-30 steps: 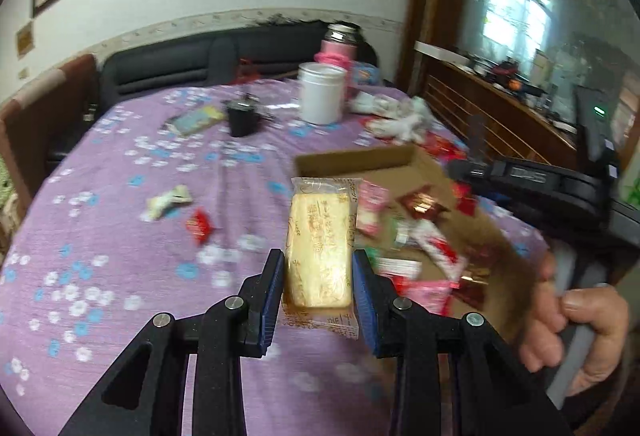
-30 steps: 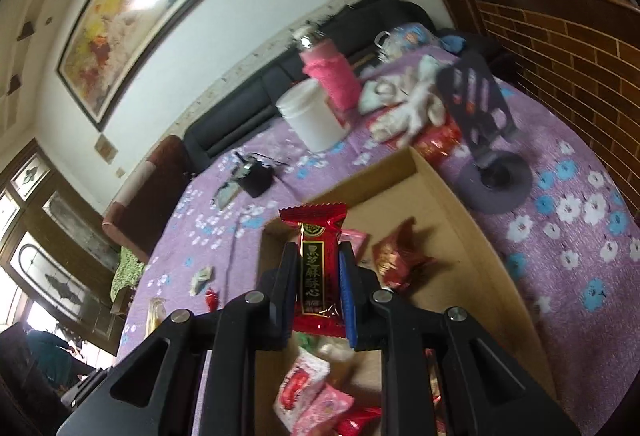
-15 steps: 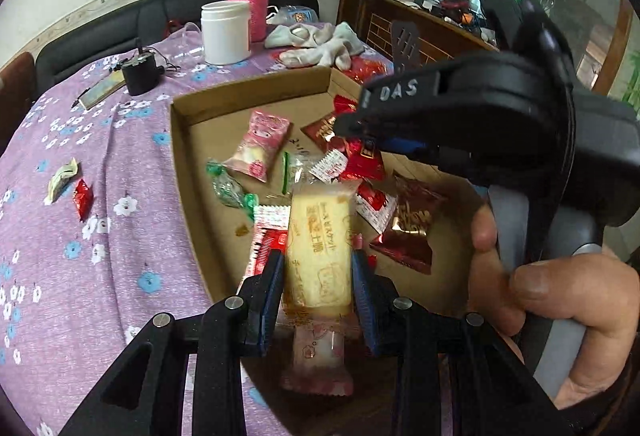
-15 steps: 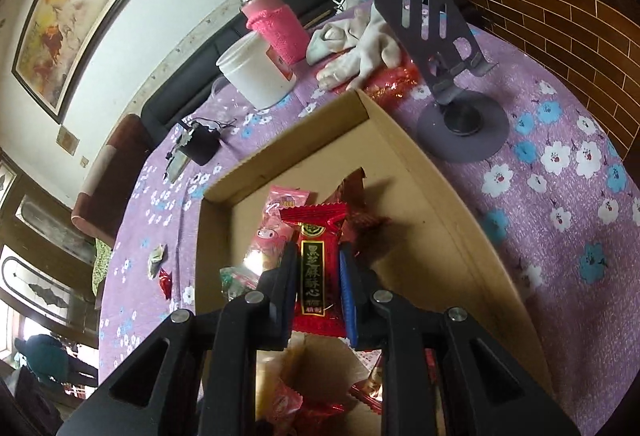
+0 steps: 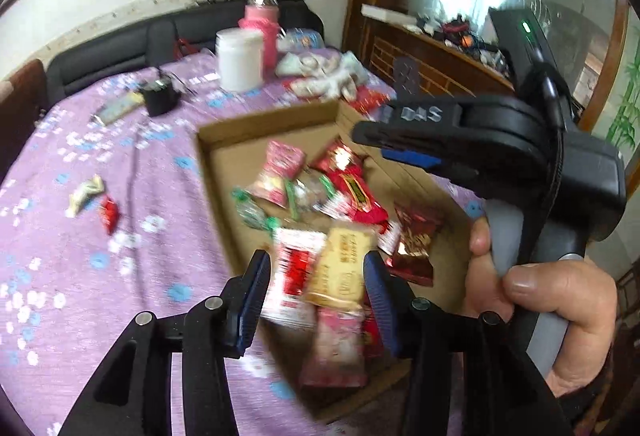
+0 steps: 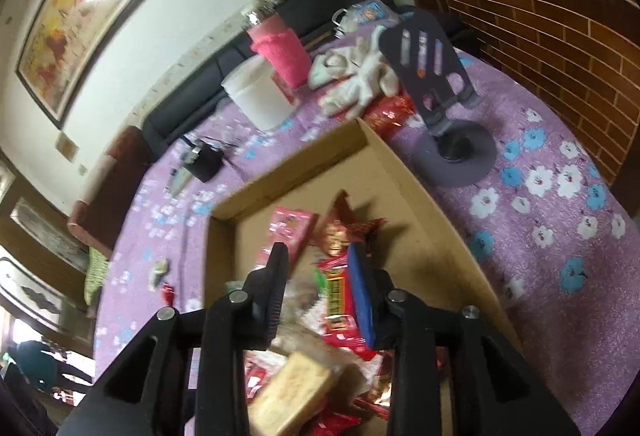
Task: Organize snacks
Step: 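Open both grippers and withdraw them from the tray, then grasp the small red packet with the right gripper while the left gripper approaches the white candy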
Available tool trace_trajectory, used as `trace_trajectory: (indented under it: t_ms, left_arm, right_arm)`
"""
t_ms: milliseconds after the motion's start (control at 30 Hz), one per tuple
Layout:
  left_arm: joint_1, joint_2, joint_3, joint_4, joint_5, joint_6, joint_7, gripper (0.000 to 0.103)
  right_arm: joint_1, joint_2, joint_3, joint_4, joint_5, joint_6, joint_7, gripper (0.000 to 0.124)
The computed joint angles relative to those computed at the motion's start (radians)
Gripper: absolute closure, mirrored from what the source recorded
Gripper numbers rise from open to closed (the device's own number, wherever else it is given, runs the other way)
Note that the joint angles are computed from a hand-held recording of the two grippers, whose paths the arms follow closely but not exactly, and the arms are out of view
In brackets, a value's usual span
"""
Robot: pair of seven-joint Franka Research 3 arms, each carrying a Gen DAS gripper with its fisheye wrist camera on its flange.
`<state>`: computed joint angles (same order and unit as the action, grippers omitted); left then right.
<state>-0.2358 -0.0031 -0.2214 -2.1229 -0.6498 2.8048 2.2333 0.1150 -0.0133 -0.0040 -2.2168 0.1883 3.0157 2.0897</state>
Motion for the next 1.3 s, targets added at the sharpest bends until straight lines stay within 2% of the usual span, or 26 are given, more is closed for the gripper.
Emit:
trace_trajectory:
  t_ms: [67, 200, 333, 400, 467, 633, 700, 833, 933, 1000, 1133, 1300]
  left_arm:
    - [0.009, -0.024, 0.013, -0.011, -0.042, 0.008, 0.027, 0.052]
    - [0.025, -0.064, 0.06, -0.034, -0.123, 0.006, 0.073, 0.052]
    - [0.053, -0.094, 0.106, -0.09, -0.118, 0.058, 0.098, 0.047]
    - [0.075, -0.098, 0.133, -0.119, -0.096, 0.084, 0.084, 0.047]
    - [0.106, -0.081, 0.161, -0.125, -0.066, 0.077, 0.052, 0.047]
    - [0.199, -0.017, 0.176, -0.115, 0.066, 0.078, -0.058, 0.047]
    - [0.23, 0.01, 0.17, -0.106, 0.121, 0.095, -0.103, 0.047]
    - [0.288, 0.071, 0.15, -0.065, 0.15, 0.093, -0.139, 0.046]
    - [0.335, 0.097, 0.117, -0.039, 0.115, 0.052, -0.122, 0.047]
    - [0.361, 0.099, 0.096, -0.029, 0.051, 0.022, -0.062, 0.047]
    - [0.366, 0.094, 0.085, -0.038, 0.032, 0.025, -0.026, 0.046]
    - [0.371, 0.092, 0.082, -0.026, -0.025, -0.007, 0.027, 0.043]
  right_arm:
    - [0.0, -0.01, 0.004, -0.01, -0.034, 0.032, 0.011, 0.094]
    - [0.015, -0.014, 0.019, -0.012, -0.04, 0.087, -0.052, 0.094]
    - [0.055, 0.01, 0.029, 0.015, 0.093, 0.102, -0.243, 0.094]
    - [0.061, 0.024, 0.025, 0.024, -0.035, 0.111, -0.169, 0.094]
    - [0.072, 0.035, 0.019, 0.038, -0.119, 0.101, -0.123, 0.094]
    - [0.109, 0.053, 0.063, 0.101, 0.024, 0.011, -0.286, 0.094]
    - [0.134, 0.066, 0.066, 0.135, -0.006, -0.035, -0.275, 0.094]
    - [0.18, 0.103, 0.07, 0.204, -0.067, -0.114, -0.251, 0.094]
    - [0.198, 0.158, 0.073, 0.29, -0.062, -0.194, -0.254, 0.094]
    - [0.21, 0.199, 0.068, 0.353, -0.065, -0.243, -0.25, 0.094]
    - [0.251, 0.283, 0.022, 0.484, -0.172, -0.336, -0.158, 0.094]
    - [0.236, 0.432, 0.022, 0.689, -0.154, -0.478, -0.175, 0.094]
